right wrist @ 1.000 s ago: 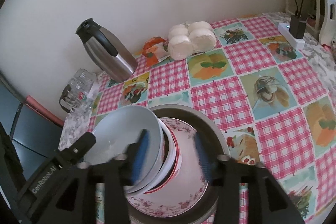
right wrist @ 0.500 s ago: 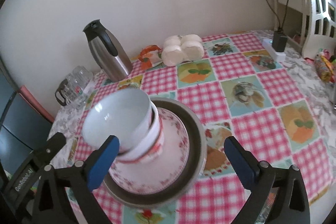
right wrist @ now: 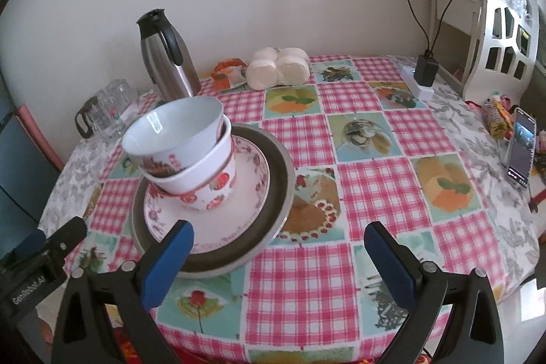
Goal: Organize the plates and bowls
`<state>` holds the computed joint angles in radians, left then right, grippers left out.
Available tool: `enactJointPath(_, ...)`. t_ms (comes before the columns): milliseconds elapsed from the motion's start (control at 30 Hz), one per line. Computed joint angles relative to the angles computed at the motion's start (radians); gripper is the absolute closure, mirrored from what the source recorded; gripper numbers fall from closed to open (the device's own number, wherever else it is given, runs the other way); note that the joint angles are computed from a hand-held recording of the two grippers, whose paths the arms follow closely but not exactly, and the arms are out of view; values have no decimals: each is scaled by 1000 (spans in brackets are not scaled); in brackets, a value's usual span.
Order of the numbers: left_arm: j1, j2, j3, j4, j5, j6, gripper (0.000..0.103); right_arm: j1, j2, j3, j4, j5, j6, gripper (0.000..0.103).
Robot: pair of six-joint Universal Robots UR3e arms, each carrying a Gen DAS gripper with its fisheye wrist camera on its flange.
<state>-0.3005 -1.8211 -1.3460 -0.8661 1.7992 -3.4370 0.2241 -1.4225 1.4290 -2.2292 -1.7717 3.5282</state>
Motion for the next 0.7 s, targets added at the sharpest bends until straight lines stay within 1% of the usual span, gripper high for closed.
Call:
enactJointPath(433, -27, -20, 34, -36, 25, 16, 0, 1, -16, 22, 6, -4, 3, 1)
enactJointPath(633, -43, -19, 31, -26, 70, 15, 0, -2, -11, 19, 14, -1, 4, 1)
enactJointPath(700, -40, -18, 29, -28, 67, 14, 0, -3, -11, 21, 13, 0, 6, 1)
